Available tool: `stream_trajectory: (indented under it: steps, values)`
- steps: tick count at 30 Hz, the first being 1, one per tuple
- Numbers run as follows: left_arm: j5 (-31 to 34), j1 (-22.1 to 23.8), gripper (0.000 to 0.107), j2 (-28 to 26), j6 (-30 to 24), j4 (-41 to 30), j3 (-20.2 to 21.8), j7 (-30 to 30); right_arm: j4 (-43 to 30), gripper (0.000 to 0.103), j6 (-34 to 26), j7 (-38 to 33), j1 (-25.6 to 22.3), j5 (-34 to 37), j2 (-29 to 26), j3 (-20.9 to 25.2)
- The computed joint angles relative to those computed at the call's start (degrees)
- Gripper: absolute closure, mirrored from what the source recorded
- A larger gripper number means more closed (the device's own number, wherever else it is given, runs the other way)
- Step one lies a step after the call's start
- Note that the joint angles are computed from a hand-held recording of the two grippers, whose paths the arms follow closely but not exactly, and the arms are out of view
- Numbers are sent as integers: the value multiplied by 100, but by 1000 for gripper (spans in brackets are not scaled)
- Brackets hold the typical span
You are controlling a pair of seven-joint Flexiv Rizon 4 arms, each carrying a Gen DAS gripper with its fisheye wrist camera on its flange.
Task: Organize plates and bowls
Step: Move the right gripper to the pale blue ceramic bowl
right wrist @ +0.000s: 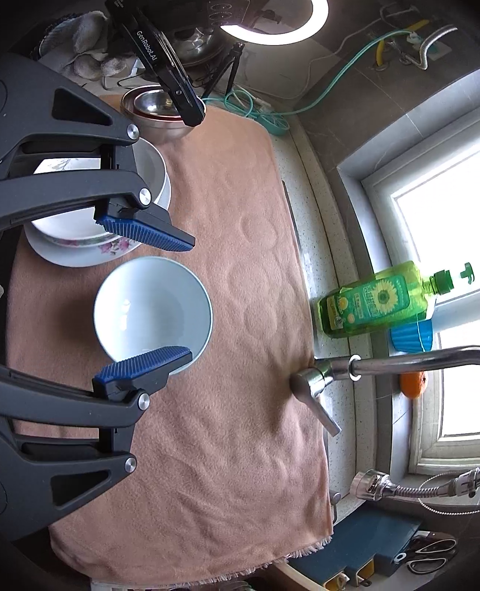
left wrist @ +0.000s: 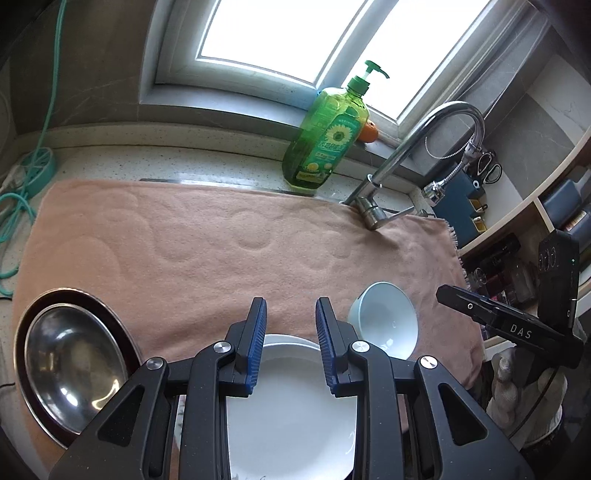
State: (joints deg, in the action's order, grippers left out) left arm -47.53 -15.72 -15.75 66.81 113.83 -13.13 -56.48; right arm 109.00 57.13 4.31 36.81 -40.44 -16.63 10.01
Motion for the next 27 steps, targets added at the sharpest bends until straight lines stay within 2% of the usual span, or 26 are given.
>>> stream_trajectory:
  steps: [10, 23, 27]
  values:
    - [597, -223, 81, -461, -426, -460, -162, -231, 691, 47, 312, 270, -261, 165, 221, 51]
    - [1246, -335, 81, -899, -916, -890, -190, -714, 1063, 48, 1050, 276, -357, 388, 42, -3]
    - [1297, -325, 81, -992, -1024, -954, -201, -833, 1085, 60, 1249, 156, -353, 535, -41, -26]
